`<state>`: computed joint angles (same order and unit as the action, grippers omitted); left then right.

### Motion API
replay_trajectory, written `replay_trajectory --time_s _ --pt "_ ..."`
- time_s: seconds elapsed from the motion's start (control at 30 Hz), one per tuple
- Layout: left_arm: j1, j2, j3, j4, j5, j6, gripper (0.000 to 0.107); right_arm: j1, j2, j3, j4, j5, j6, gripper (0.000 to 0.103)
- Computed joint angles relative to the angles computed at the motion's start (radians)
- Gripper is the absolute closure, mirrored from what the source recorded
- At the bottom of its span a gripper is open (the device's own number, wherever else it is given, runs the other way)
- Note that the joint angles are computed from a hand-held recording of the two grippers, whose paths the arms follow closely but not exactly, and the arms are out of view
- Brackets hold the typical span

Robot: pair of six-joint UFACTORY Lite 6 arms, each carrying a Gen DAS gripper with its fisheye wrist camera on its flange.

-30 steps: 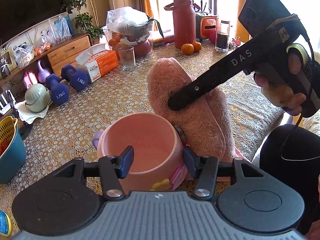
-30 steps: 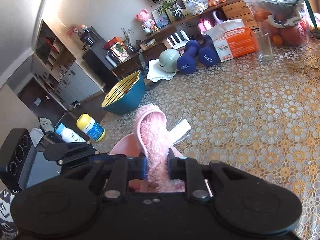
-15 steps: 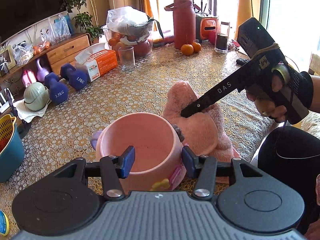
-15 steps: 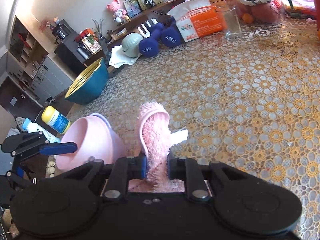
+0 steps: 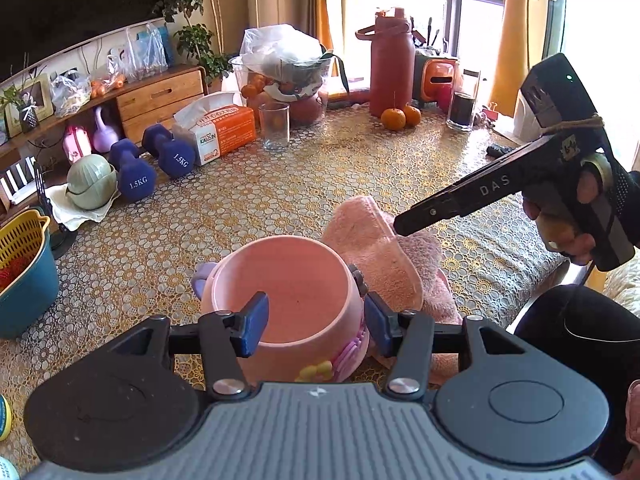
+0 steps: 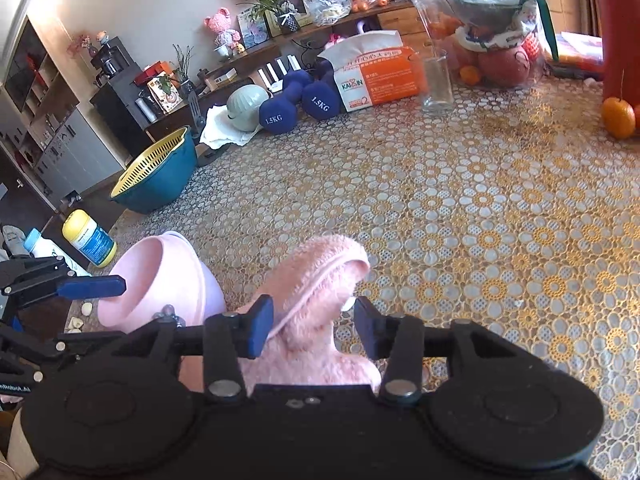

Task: Clean bowl
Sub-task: 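Set the cup on the table with the left gripper while the right gripper drops the towel beside it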

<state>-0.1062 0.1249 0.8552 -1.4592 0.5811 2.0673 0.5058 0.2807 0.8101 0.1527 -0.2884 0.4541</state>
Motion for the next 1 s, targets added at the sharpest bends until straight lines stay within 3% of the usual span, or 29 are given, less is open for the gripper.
replay_trajectory --time_s 0.23,0.5,0.77,0.83,0.9,1.0 --pt "-0.026 -0.150 -0.123 -0.076 -0.028 -0.020 0.047 0.109 -0.205 -0.139 0.338 -0.009 -0.334 0.049" --pt "-0.084 -0.330 -0.278 -0.188 -0.106 -0.052 0.041 0.313 -0.319 -0.199 0.762 -0.103 -0.745 0.042" --pt "-0.132 -0.494 -0.428 -0.348 -0.182 -0.020 0.037 0.459 -0.380 -0.248 0.937 -0.210 -0.885 0.037" --pt "-0.148 -0.528 -0.461 -0.391 -0.208 -0.009 0.033 0.498 -0.386 -0.256 0.985 -0.246 -0.913 0.036" --pt "-0.166 -0.561 -0.490 -0.437 -0.236 0.008 0.023 0.534 -0.388 -0.262 1.026 -0.283 -0.936 0.035" --pt "-0.189 -0.596 -0.520 -0.475 -0.265 0.019 0.022 0.567 -0.389 -0.269 1.071 -0.315 -0.942 0.034"
